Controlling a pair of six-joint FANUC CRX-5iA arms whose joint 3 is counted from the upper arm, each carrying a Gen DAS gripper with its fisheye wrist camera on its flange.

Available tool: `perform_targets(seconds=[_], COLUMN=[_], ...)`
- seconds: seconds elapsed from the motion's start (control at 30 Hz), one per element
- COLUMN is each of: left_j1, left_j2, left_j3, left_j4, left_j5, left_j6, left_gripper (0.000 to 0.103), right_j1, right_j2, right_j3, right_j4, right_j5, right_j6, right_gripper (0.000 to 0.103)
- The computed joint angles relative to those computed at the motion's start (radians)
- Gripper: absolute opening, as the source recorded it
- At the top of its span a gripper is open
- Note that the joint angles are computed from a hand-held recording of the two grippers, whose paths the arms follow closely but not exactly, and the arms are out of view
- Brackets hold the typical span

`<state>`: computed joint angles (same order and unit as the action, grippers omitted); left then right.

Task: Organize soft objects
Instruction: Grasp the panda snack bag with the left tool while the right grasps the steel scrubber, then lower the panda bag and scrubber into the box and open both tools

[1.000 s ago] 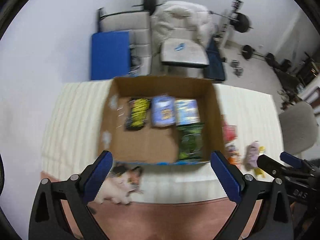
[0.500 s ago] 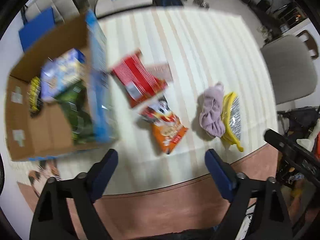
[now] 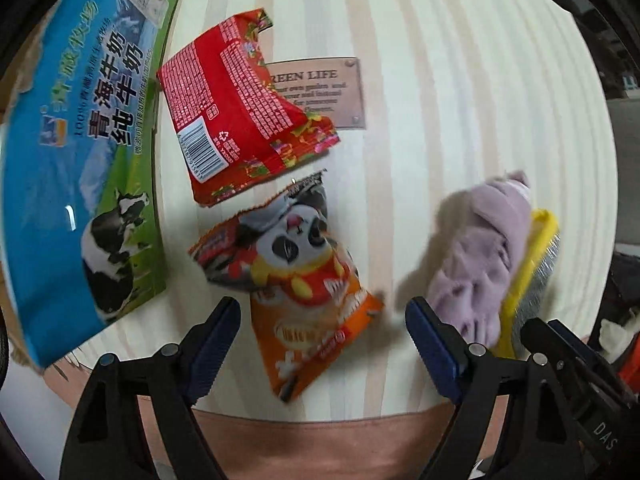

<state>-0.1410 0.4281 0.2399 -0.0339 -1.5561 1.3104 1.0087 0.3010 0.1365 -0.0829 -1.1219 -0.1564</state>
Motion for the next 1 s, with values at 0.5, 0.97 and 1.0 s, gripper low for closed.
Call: perform_targets(seconds=[0.5,0.97,1.0], left_j1=[0.002,0.285,0.308], left_j2=[-0.056,-0.296,-0.276], left_j3=[-0.074,-0.077,-0.039], left_j4=[0.003,0.258,0.266], left_j5=[0.08,-0.01,-0.027], left_j6=[-0.055,-0.383,-0.392], left_gripper=[0.047,0.047,0.047], right_j1=[-0.005,0.101,0.099], right_j2=[0.079,0.159,0.174], right_j3=[0.068,0.421,0.456], right_j4=[-0.004,0.2,0.202], right_j5=[-0.062,-0.189,-0.19], right_j6=[0.044,0.108,0.13], right_gripper=[0.045,0.045,0.045])
